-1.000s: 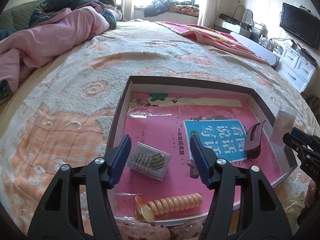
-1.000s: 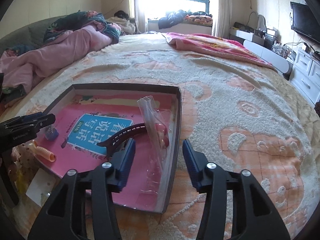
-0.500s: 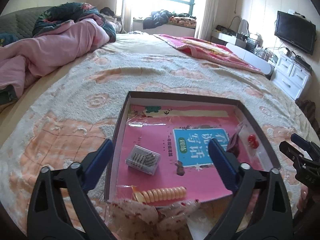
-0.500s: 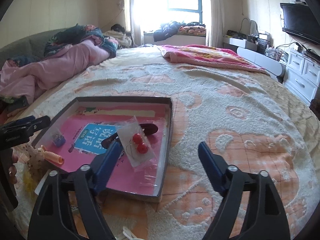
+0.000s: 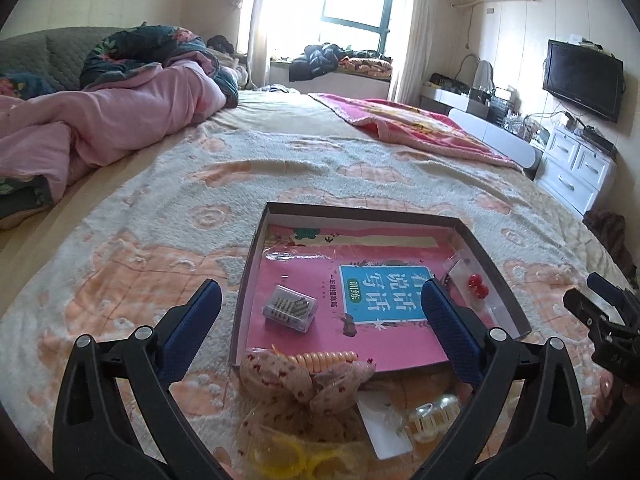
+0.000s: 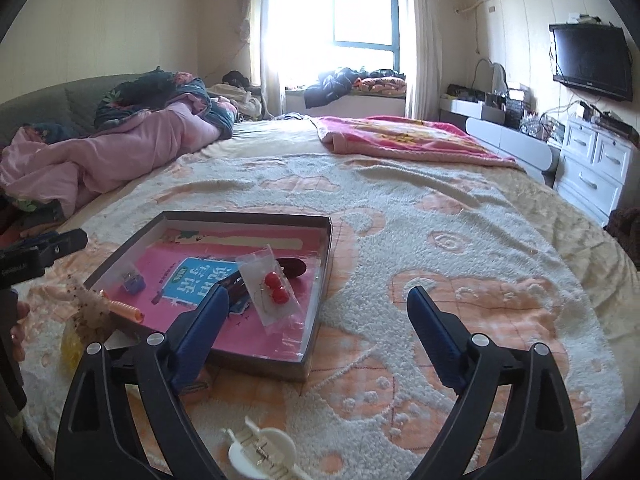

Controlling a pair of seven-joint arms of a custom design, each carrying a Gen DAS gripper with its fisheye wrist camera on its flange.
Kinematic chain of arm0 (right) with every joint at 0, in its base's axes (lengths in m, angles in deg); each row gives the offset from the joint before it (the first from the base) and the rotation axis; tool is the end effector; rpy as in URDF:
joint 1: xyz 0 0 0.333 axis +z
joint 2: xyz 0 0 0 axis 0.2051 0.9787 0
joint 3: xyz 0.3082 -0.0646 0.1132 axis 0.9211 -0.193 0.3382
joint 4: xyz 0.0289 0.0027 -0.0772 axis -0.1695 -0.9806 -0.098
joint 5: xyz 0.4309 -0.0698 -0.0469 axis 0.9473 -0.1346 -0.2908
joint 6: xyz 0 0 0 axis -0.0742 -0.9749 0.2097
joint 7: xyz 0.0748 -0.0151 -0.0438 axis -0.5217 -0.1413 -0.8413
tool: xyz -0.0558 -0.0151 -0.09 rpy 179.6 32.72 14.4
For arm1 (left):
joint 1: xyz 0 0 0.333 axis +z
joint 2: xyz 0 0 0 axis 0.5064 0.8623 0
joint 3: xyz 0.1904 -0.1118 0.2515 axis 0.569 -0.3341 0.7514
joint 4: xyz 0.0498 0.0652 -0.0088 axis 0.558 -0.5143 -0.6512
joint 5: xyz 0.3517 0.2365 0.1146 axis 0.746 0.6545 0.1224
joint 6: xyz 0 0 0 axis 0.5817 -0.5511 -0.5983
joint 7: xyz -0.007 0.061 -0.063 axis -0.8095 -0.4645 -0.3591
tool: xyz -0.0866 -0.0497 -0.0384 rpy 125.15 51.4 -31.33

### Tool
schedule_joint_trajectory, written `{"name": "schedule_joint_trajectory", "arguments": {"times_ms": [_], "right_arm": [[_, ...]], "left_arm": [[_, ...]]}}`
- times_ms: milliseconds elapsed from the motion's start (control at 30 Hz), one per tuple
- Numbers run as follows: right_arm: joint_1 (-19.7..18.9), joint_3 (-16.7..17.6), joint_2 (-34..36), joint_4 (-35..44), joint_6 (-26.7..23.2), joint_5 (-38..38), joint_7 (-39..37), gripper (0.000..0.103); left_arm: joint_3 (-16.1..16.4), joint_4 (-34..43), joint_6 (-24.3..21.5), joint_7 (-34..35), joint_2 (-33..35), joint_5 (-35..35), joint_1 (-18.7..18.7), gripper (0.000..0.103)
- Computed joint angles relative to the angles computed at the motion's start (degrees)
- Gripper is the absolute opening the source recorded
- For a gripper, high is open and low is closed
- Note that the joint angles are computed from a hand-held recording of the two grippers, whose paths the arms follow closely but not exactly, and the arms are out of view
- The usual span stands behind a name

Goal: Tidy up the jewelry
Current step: 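Move both tools back toward the bow, bangles and pink fluffy clip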

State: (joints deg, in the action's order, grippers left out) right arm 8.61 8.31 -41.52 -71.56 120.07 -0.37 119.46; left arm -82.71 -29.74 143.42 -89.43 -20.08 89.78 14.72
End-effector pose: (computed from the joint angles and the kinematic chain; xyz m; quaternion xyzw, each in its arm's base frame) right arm 0.7037 0.1510 0.3582 -0.7047 0.4986 -0.2914 0.4121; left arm 0.6649 -0.2607 0.3771 -0.6904 0.5450 -0.3493 0.3230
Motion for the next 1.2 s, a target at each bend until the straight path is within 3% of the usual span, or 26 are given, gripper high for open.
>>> {"name": "schedule_joint_trajectory", "arguments": {"times_ms": [600,767,967,1200], "right_arm": [[-5.25,3.98,-4.50,-7.59,3.06,-14.05,7.62,0.088],[-7.30,5.62,-5.13,-8.64,3.28,-20.17,11.22,0.088],[-6.60,5.07,-5.64,-9.45,3.40,-25.27,13.32,0.088],[-9.25,8.23,-4.98,-8.89,1.89,-32.64,16.93,0.088]], "left_arm": [[-3.33,-6.56,-1.13,-9.70,-5.46,7.33,1.38,0.091],[-4.40,-7.96,-2.18,-9.94,-6.34,7.87,1.58,0.092],[-5.00,-9.72,-2.69,-9.06,-7.01,6.80,1.80,0.092],[-5.18,-12.27,-3.25,-7.70,-8.07,4.65,1.90,0.092]]}}
